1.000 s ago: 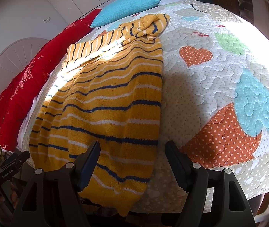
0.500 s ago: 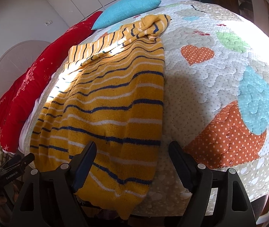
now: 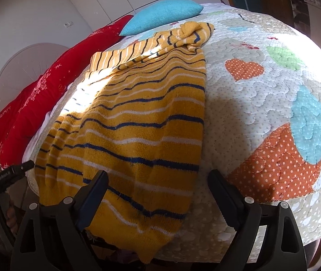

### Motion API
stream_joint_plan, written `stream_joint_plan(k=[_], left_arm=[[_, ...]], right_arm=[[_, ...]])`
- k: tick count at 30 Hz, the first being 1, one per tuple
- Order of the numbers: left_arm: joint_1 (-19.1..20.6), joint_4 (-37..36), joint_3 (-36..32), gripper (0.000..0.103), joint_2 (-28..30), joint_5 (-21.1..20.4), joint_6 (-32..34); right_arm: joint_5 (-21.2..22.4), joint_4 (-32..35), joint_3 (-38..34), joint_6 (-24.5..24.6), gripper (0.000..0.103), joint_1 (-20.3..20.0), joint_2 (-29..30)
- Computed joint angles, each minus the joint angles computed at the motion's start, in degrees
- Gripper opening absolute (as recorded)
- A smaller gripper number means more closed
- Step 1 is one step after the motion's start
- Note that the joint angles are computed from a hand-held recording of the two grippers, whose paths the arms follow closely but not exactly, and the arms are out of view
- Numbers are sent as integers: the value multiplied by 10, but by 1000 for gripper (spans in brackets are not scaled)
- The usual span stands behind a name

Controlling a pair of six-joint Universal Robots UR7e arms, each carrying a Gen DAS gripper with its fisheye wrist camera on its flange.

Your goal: Fold small clothes

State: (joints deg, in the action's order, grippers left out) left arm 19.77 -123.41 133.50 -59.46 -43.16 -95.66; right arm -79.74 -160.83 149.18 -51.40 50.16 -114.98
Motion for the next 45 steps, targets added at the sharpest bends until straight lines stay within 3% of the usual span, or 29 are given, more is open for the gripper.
stream_joint_plan(k=[6, 12, 15, 20, 22, 23, 24, 25, 26, 27, 28, 31, 36, 40, 43, 45], left_arm=[[16, -192, 69, 98, -25, -17, 64], [29, -471, 103, 98, 47, -67, 190], [37, -553, 106, 98, 86, -85, 200], [33, -592, 103, 98, 116, -104, 192], [33, -594, 97, 97, 125, -125, 197], [31, -575, 91, 84, 125, -129, 194], [31, -531, 80, 55, 121, -130, 187], [32, -488, 69, 44, 118, -129, 183], [31, -470, 65, 35, 112, -129, 180], [29, -475, 68, 16, 105, -132, 177], [27, -505, 76, 7, 102, -140, 186], [5, -488, 79, 8, 74, -122, 185], [7, -488, 62, 8, 42, -83, 230], [56, -519, 8, 8, 44, -63, 317], [93, -513, -64, 8, 66, -31, 406], [127, -514, -120, 8, 86, -31, 457]], right_arm=[[-29, -26, 8, -3, 94, 15, 6], [-15, 107, -16, -15, 94, -23, -38], [2, 192, -34, -15, 94, -52, -46], [35, 263, -44, -3, 87, -85, -40], [31, 270, -42, -3, 75, -80, -35], [25, 269, -41, -3, 69, -75, -33], [18, 265, -39, -1, 54, -68, -28], [9, 262, -38, 1, 34, -61, -23], [3, 263, -40, 2, 25, -54, -16], [1, 271, -43, 0, 15, -49, -14], [-1, 277, -44, -5, 14, -44, -15], [-2, 304, -51, -27, 12, -21, -29], [56, 366, -94, -17, 12, 14, -33], [91, 318, -147, 38, 11, 81, 28], [81, 229, -188, 91, 11, 148, 94], [75, 198, -229, 122, 11, 180, 140]])
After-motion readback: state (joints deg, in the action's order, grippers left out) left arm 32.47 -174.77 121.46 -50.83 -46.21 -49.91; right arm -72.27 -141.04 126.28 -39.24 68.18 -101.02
